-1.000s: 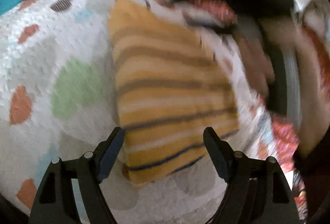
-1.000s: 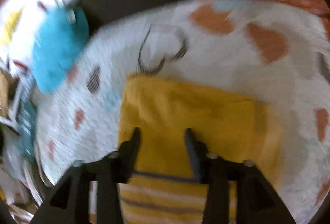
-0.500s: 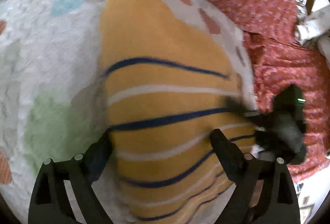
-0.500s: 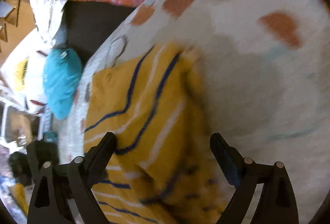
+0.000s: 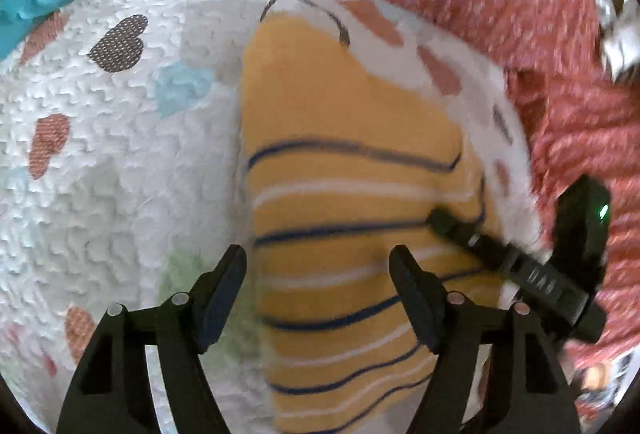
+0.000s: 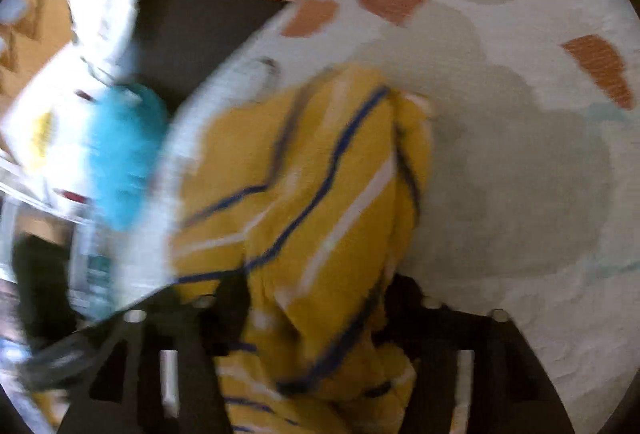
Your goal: Fold small clothes
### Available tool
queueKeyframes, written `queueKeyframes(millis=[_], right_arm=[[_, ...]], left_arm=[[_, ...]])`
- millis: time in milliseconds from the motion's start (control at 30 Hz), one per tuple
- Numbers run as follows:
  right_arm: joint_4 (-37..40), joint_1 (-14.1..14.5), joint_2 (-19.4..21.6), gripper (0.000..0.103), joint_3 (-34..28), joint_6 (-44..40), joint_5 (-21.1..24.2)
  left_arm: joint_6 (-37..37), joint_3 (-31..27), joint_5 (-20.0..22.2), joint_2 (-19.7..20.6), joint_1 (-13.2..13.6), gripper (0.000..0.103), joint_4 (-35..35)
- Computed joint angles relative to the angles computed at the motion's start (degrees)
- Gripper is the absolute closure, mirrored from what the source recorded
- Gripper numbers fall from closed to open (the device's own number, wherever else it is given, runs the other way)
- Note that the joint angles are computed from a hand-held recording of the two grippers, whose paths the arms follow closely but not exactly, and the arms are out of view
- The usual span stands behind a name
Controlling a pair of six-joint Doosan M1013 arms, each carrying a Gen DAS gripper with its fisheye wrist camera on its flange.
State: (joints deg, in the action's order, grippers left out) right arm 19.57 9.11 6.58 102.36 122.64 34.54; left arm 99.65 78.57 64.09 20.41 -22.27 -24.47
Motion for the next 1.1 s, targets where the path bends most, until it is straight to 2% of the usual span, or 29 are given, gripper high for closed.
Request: queueKeyframes(millis=[33,67,133,233,367,533,633,700,767,867,967,1000,1033,1100], right_arm=[[-3.5,0.6,-0.3,0.024,0.4,3.0,-0.8],[-6.8,1.1,-0.8,0.024,0.9,6.1,-0.9],[-8.5,1.3,-1.5,0.023,1.2,8.0,-0.6],[-17.3,2.6,-3.3,0.023,1.4,14.8,1.6],[-29.9,5.9,-6.6,0.023,1.9,24.3,5.1],[-40.1,10.8,-11.1,0.023,4.4,33.6,8.9],[-46.1,15.1,-13.2,0.023,6.1,39.6,12.4],[-48.7,17.9,-14.4,0.023,7.2,43.3,14.5],[-50.1,20.4,-15.0,0.023,7.7,45.6,16.3],[-53.7,23.6,-15.6,0.023,8.5,48.3,17.5],[-55.7,26.2,-15.6,0.023,8.0,48.3,20.2],[-56.1,26.7,-15.7,0.023,7.9,48.4,20.6],[-56.7,27.3,-15.7,0.022,7.8,48.8,21.0],[-57.5,28.3,-15.7,0.021,7.5,48.9,21.8]], left_arm=[[0.6,1.0,-0.3,-0.6,-0.1,0.030,0.2],[1.1,2.2,-0.4,-1.3,0.0,0.030,0.1],[1.1,4.4,-1.1,-2.7,-0.3,0.030,0.5],[0.9,8.2,-4.1,-5.8,-1.2,0.030,2.8],[-0.5,12.9,-8.5,-10.4,-2.4,0.030,5.5],[-5.5,18.0,-16.3,-17.0,-5.0,0.030,12.8],[-12.6,20.7,-22.0,-21.1,-7.4,0.028,21.1],[-19.7,22.9,-26.0,-24.1,-9.1,0.022,28.6],[-26.9,25.2,-29.0,-27.1,-10.7,0.010,36.1],[-36.0,27.4,-32.1,-30.5,-13.0,0.000,47.2],[-49.4,28.6,-31.4,-32.4,-16.5,0.000,63.5],[-50.7,28.4,-30.9,-32.6,-17.2,0.000,65.7],[-49.5,28.2,-31.2,-32.6,-17.2,0.000,64.8],[-42.6,27.0,-31.2,-32.1,-16.2,0.000,57.1]])
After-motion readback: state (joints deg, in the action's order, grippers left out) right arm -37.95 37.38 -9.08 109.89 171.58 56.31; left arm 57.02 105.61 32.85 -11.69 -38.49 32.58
